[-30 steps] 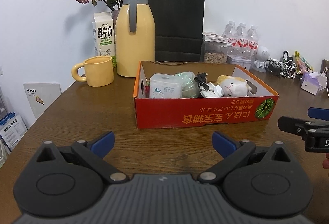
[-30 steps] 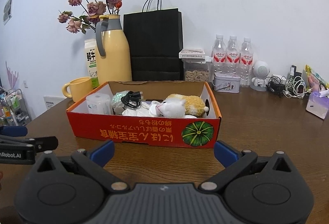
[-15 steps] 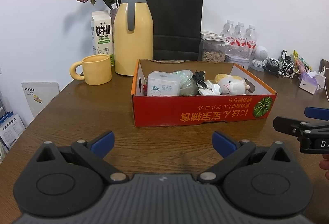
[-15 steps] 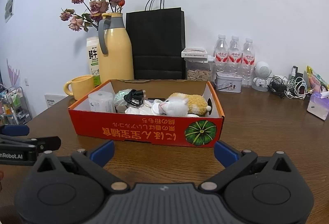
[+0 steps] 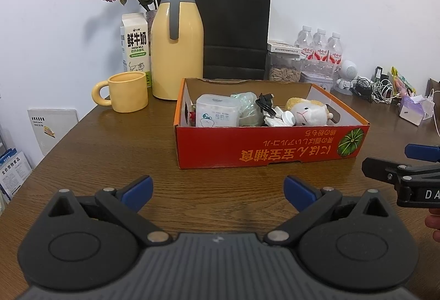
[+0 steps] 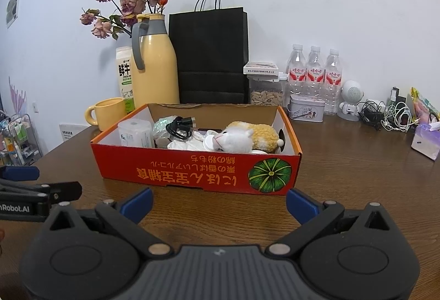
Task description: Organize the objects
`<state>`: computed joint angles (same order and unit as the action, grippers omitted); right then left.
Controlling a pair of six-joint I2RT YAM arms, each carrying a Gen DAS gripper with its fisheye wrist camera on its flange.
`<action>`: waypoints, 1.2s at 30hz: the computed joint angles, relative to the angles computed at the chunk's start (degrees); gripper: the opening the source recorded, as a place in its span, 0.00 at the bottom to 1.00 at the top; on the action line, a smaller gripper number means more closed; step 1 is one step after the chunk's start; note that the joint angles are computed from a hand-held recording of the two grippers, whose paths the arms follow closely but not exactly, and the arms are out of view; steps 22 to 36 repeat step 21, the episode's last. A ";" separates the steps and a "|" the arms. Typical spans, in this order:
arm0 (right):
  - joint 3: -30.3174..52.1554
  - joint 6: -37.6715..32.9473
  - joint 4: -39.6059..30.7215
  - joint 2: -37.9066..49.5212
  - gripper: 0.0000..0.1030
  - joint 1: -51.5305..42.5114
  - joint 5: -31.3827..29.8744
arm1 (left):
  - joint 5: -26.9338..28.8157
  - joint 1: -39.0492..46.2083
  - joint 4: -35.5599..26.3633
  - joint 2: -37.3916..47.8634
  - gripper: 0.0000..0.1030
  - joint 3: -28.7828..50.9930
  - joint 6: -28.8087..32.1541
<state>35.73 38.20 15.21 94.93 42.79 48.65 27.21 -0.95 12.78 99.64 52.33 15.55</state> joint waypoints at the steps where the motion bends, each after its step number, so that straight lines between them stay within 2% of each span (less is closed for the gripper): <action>1: 0.00 0.00 0.00 0.00 1.00 0.00 0.00 | 0.05 0.01 -0.07 0.00 1.00 0.03 0.02; 12: -0.30 -0.03 0.36 -0.03 1.00 -0.16 -0.11 | -0.25 -0.08 0.17 -0.26 1.00 -0.36 -0.04; 16: -0.58 0.01 0.53 -0.10 1.00 -0.22 -0.16 | -0.82 -0.05 2.52 -0.99 1.00 -1.85 -1.10; 36: -0.77 0.12 1.04 0.35 1.00 -0.21 -0.19 | 0.23 0.14 1.70 -1.06 1.00 -1.70 -0.50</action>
